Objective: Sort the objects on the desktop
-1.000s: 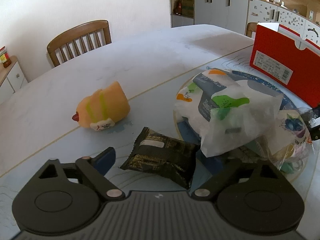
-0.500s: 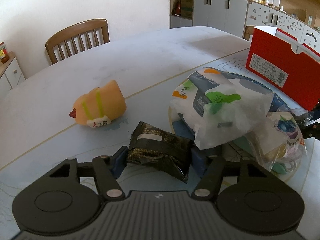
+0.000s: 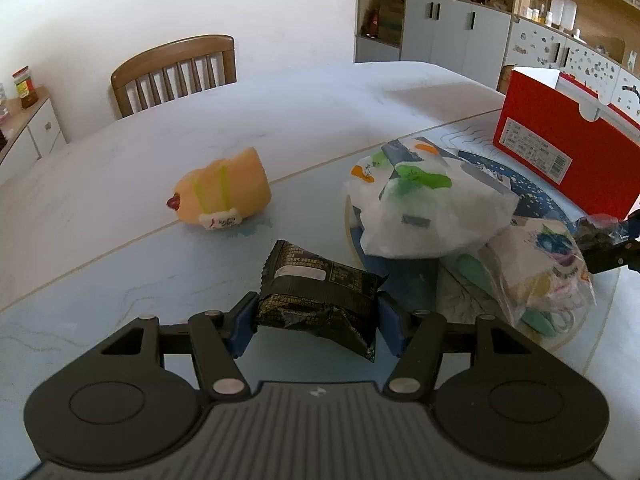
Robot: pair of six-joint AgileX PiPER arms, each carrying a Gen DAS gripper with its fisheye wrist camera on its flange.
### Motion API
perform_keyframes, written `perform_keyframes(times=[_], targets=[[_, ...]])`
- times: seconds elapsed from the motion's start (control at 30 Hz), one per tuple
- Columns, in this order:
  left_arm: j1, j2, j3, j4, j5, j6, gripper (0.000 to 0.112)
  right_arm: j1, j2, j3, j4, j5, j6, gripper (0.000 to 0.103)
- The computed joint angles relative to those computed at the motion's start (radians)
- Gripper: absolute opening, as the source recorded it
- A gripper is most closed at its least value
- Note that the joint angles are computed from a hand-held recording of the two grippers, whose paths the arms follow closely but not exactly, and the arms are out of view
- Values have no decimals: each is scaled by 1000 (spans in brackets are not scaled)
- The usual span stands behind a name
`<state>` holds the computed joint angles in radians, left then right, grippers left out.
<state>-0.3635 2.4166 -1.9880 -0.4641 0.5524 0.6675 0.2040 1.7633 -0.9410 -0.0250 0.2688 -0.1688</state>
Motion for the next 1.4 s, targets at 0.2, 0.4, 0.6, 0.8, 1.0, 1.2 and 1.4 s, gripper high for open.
perform_keyframes(times=[0.2, 0.4, 0.6, 0.8, 1.0, 1.2, 1.4], targets=[[10, -65, 123, -56, -42, 47, 61, -1, -32, 32, 7, -7, -8, 34], [17, -129, 232, -107, -73, 86, 61, -4, -59, 62, 30, -21, -28, 33], [13, -181, 305, -136, -85, 95, 61, -8, -97, 92, 91, -25, -89, 33], [12, -234, 370, -227, -82, 171, 61, -16, -141, 121, 170, -21, -167, 33], [1, -285, 412, -261, -65, 192, 61, -33, -194, 144, 279, 0, -280, 33], [-19, -329, 435, -293, -52, 213, 61, -52, -254, 159, 350, 29, -359, 33], [-43, -342, 394, -257, -4, 149, 61, -96, -323, 164, 475, 78, -501, 33]])
